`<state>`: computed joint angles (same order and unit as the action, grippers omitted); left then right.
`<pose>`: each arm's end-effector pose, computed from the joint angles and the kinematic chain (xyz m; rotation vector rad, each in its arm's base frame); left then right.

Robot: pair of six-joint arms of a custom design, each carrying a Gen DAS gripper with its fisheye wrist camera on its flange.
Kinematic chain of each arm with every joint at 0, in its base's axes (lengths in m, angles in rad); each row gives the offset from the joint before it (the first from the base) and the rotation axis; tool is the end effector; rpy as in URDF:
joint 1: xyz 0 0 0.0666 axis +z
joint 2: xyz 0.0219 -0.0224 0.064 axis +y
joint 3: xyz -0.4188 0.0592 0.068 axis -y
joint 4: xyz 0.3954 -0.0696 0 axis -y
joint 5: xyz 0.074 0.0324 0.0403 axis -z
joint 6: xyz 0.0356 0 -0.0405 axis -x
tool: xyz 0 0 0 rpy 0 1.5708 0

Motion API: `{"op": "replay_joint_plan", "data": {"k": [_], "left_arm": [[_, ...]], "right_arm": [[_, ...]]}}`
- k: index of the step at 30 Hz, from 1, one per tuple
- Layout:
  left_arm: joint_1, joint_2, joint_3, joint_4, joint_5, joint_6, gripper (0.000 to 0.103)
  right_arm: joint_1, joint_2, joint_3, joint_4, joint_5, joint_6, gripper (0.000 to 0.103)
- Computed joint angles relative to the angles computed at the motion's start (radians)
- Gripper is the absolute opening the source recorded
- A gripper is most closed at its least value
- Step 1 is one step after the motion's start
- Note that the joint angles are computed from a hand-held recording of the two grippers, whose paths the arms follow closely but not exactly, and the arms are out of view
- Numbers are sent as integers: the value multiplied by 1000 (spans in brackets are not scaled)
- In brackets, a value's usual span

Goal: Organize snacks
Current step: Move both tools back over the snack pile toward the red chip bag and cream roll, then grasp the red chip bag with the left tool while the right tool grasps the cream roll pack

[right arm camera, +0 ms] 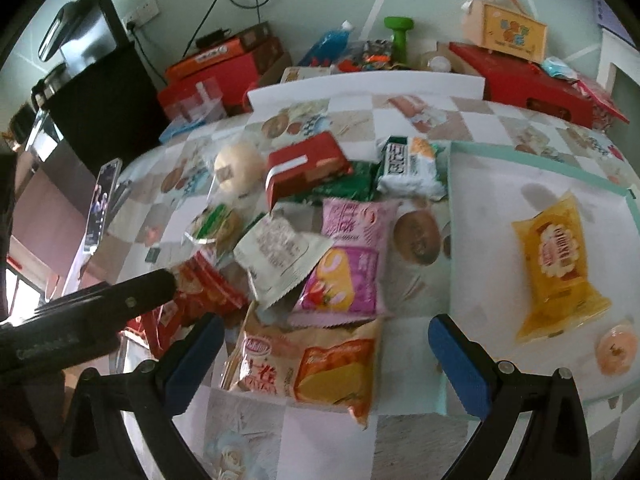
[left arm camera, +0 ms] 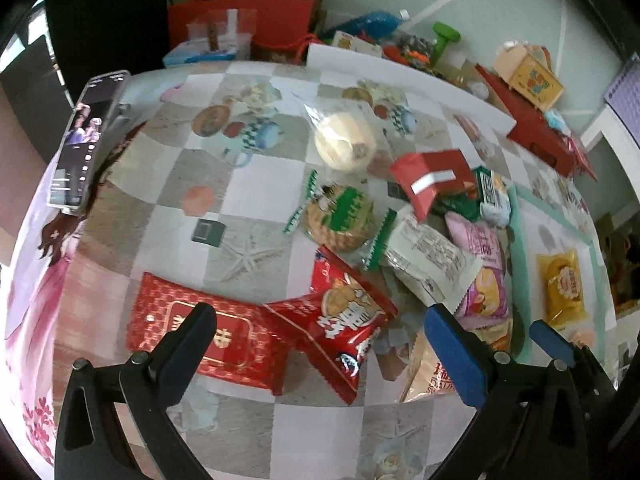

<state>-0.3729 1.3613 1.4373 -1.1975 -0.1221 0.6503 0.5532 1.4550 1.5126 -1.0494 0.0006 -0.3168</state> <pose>0.4139 -0.1577 0.4858 -0.4087 2.6560 -0.1574 0.4219 0.2600 0.4854 -0.3061 2.5792 0.3253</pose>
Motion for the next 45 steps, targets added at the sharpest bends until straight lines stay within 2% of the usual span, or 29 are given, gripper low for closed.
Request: {"op": "replay_joint_plan", "data": {"k": [4,6,11,14,25,29,31,33,34,45], "left_arm": [[5,12,-7,8,31,-1,100],[5,18,-9,9,39,-1,89],[8,35,-10,9,61,-3,86],[7,44,-4,5,64,-7,79],[-1,65,7,0,35,-20,78],[2,59,3,0,35,-13,69],[7,56,-1,6,42,-8,67],[10,49,-6,13,46,-2,64],[12,46,-8,16,48,0,64],[18,19,-19,47,55,19,63]], "right_arm": [[9,12,-3,-10,-10,5,103],[14,18,-6,-16,-15,11,103],[18,33,-14,-25,-23,13,103],[19,38,-19,-28,-24,11,103],[28,43,-24,-24,-8,21,103],[27,42,-25,-22,-9,19,103],[27,40,-25,-18,-8,18,100],[24,33,-28,-5,-20,16,88],[24,32,-28,-4,-26,17,86],[29,15,-19,19,-53,38,81]]}}
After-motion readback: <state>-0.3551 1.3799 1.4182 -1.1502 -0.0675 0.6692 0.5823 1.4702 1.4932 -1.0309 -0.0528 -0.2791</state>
